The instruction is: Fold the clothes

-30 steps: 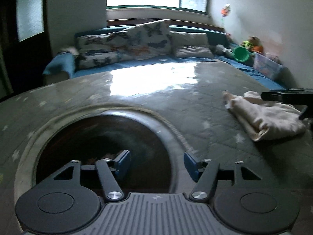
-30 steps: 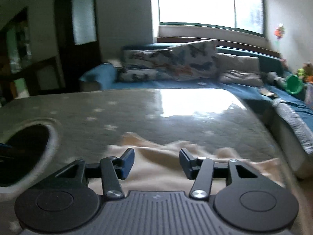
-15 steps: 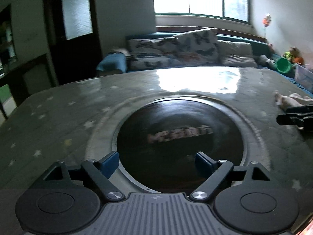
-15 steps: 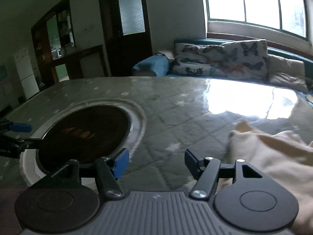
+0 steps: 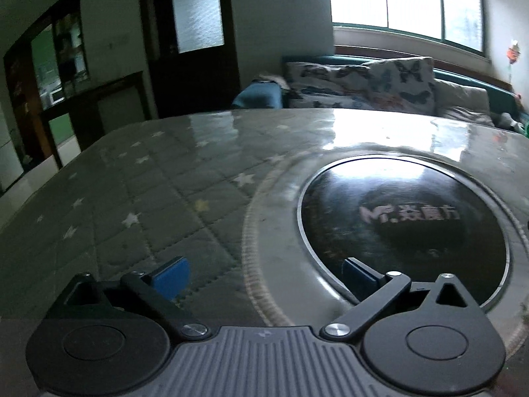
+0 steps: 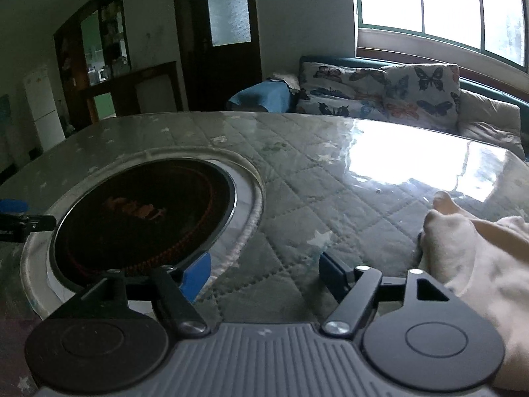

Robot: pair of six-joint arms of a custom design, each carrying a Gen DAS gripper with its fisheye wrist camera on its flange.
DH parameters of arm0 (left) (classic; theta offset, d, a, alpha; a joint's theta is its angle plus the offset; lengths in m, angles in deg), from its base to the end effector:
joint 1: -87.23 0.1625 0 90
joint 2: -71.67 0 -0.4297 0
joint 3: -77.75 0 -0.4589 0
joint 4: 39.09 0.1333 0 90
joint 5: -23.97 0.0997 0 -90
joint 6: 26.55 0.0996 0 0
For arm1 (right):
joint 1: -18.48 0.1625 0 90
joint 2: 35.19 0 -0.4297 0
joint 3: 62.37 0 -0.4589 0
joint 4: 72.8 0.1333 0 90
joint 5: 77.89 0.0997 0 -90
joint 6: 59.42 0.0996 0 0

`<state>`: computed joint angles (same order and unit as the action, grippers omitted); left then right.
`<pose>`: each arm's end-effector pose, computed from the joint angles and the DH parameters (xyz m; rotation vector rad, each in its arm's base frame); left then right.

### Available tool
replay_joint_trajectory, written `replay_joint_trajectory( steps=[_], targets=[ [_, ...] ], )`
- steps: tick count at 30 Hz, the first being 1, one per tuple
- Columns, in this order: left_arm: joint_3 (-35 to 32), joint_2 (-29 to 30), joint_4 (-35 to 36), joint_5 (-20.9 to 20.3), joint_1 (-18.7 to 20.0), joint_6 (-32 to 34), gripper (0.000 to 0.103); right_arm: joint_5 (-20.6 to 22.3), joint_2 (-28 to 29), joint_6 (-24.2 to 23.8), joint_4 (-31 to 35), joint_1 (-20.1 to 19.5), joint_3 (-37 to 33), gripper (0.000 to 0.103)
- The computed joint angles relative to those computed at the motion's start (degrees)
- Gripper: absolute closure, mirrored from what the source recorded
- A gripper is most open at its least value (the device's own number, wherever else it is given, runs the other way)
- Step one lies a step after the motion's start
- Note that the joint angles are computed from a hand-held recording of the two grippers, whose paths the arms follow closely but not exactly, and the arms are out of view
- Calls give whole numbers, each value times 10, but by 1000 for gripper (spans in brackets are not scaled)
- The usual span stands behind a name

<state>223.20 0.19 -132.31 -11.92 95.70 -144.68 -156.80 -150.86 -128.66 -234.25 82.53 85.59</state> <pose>-0.2068 -0.2471 0.0155 0.0545 1.9137 -1.1239 -0.0121 -0.3732 0.2918 1.0597 -2.4228 0.8234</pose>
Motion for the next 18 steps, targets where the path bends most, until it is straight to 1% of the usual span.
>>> replay_joint_trajectory(
  steps=[2, 6, 8, 12, 14, 18],
  targets=[
    [3, -7, 4, -2, 4, -8, 2, -8, 6, 0, -10, 5, 2, 23],
    [6, -20, 15, -5, 9, -22, 0, -17, 18, -7, -21, 15, 5, 21],
    [11, -28, 8, -8, 14, -21, 0, -19, 19, -9, -22, 16, 6, 16],
    [11, -28, 5, -11, 14, -23, 0, -33, 35, -10, -45, 26, 9, 11],
    [12, -27, 5, -10, 15, -22, 0, -39, 42, -12, -50, 32, 9, 7],
    [14, -29, 0, -6, 19, -20, 0, -49, 53, -12, -66, 39, 11, 4]
  ],
)
